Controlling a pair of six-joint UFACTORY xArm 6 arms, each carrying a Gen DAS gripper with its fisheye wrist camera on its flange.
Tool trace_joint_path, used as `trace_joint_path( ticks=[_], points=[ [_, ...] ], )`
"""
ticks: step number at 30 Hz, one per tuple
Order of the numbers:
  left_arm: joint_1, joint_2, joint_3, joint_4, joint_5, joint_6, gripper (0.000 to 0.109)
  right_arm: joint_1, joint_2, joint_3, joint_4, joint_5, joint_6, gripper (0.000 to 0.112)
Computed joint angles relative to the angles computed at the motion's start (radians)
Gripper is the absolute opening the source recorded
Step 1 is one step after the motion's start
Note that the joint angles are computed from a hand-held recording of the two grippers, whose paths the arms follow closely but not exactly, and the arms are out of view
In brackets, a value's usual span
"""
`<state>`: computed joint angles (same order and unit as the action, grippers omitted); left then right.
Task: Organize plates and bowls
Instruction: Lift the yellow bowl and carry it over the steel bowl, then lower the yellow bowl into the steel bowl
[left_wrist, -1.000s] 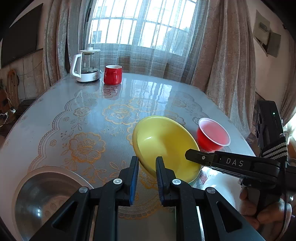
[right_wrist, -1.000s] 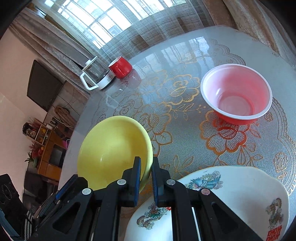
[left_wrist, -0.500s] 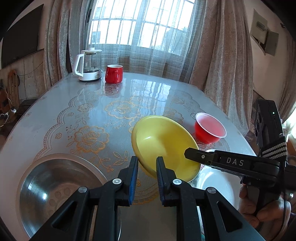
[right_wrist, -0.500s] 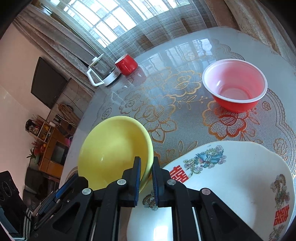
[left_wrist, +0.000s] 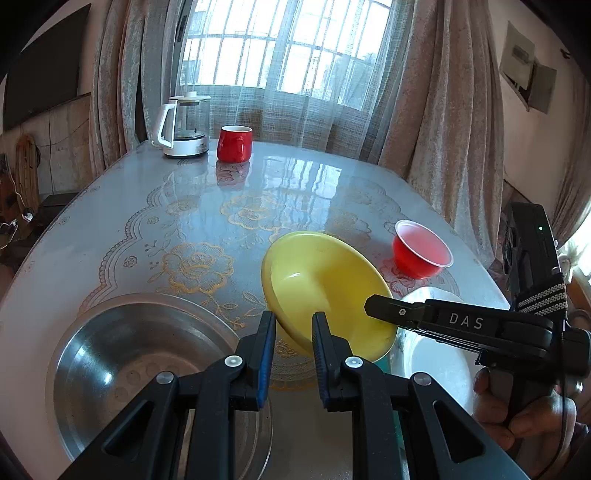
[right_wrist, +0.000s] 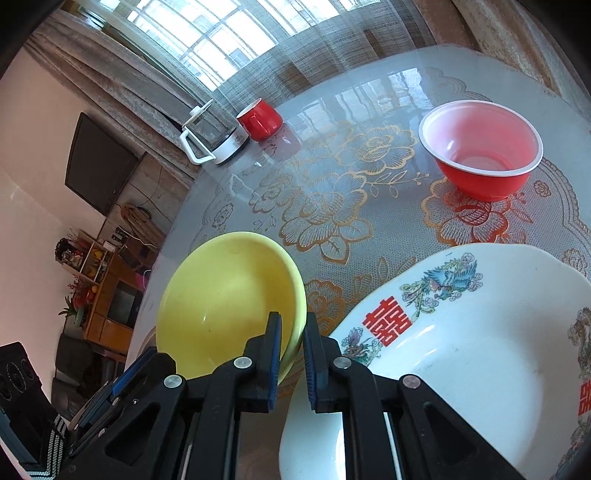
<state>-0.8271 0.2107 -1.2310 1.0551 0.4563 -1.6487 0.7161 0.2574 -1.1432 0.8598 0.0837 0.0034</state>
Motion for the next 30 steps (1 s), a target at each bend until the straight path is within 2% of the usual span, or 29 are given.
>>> trace_joint_path(
  ticks=[15, 23, 30],
  points=[
    [0.009, -0.117, 0.135, 0.099, 0.003, -0.106, 0.02, 0.047, 0.038, -0.055, 0.019, -0.013, -0.019, 0.012],
    [0.002, -0.197, 0.203, 0.138, 0.059, -0.159, 0.021, 0.078, 0.067, -0.114, 0.045, -0.014, -0.057, 0.012],
    [0.018, -0.29, 0.301, 0.177, 0.055, -0.224, 0.021, 0.104, 0.091, -0.161, -0.002, -0.006, -0.043, 0.012]
  ],
)
